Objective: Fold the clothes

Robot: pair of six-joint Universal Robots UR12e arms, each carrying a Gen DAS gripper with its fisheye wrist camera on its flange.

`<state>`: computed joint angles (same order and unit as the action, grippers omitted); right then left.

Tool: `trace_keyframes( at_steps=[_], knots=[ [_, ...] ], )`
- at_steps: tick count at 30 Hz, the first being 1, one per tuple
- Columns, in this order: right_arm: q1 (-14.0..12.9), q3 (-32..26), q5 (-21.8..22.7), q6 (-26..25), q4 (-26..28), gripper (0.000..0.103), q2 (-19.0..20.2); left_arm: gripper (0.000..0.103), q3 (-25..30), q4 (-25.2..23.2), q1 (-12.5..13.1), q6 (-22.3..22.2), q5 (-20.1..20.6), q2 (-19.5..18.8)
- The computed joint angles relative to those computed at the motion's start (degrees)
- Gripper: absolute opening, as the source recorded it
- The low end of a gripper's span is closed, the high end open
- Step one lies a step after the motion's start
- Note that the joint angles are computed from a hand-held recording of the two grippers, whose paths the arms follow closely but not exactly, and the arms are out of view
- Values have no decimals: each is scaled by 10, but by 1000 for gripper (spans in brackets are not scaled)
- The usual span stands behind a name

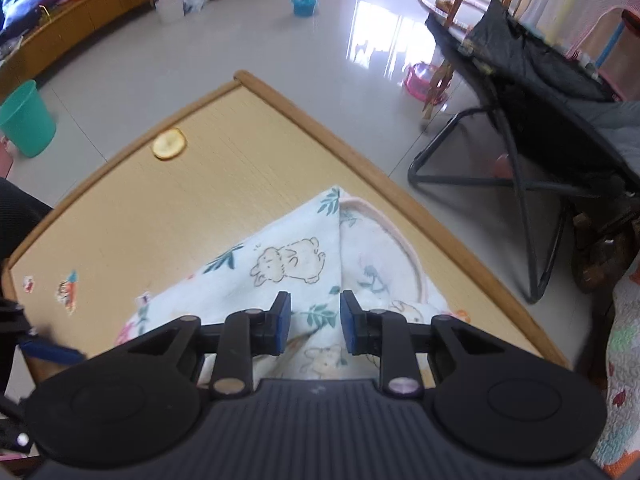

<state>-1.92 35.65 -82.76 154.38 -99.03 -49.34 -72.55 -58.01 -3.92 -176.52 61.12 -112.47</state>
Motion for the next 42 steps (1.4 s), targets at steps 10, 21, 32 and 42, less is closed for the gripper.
trace_keyframes(
  at_steps=[10,21,32,42],
  knots=[
    [4,-24,-10,6,24,27,25,46,-1,1,-2,7,-6,0],
    [14,-2,-34,-51,-11,6,10,7,-2,2,-6,1,14,1],
    [22,6,-92,-87,-61,6,5,4,-9,6,-7,-15,28,6],
    [30,26,-126,-103,-75,6,11,5,-11,11,-8,-60,41,9]
  ],
)
